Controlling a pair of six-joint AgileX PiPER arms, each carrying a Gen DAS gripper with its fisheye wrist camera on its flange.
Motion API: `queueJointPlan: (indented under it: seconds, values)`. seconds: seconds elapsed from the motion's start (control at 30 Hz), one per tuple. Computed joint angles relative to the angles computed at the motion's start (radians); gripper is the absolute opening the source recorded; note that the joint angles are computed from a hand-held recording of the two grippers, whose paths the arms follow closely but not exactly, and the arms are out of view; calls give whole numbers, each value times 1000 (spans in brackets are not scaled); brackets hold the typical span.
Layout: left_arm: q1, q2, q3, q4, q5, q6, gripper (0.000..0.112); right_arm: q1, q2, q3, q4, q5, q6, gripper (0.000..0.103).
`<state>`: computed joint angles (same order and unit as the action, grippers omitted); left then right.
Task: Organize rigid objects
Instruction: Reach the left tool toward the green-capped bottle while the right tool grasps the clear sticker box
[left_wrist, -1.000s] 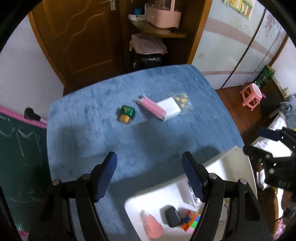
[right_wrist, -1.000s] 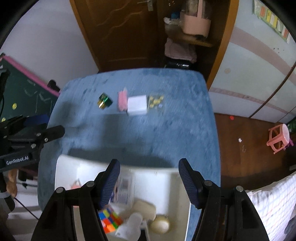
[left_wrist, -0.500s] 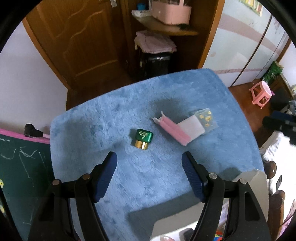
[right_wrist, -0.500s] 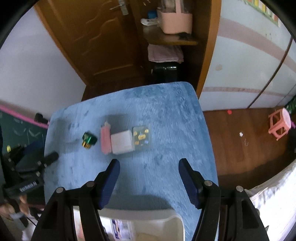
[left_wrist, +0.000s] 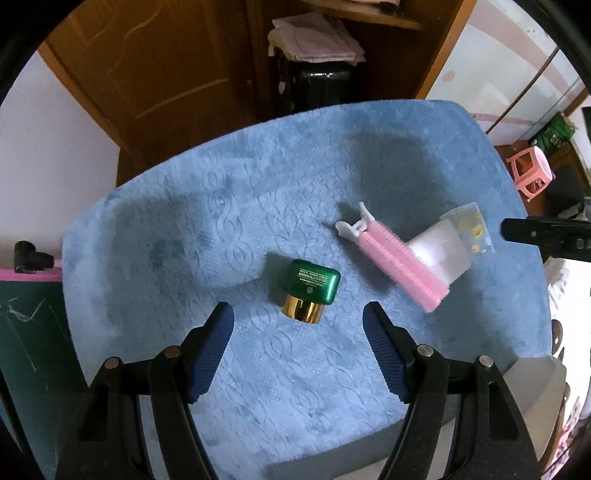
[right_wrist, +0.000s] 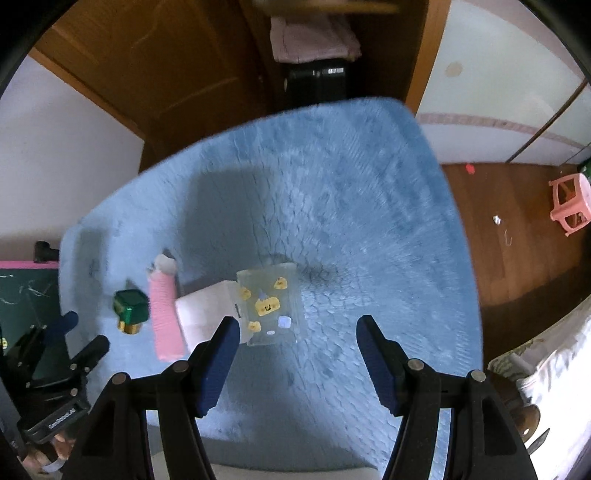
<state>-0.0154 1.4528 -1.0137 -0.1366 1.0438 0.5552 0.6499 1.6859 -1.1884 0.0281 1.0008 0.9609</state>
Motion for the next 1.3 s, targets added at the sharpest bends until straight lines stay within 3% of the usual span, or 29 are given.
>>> queueJointPlan:
  seconds: [0.53,0.9,1.13,1.2,1.3]
  values:
    - [-70,87,17,13,-73,8,76,-8,176,-68,73,-53,-98,67]
    - [-108,180,-5,66,-135,-63,76,-18,223,-79,109,-84,-113,66]
    - [-106,222,-2,68,-173,-112,75,27,263,-142,18,-7,-70,50]
    - [-107,223,6,60,-184,-123,71,22,246,-102,19,-40,-65,50]
    - [-91,218,12,34,-187,-94,50,29,213,-57,17,-66,-32,50]
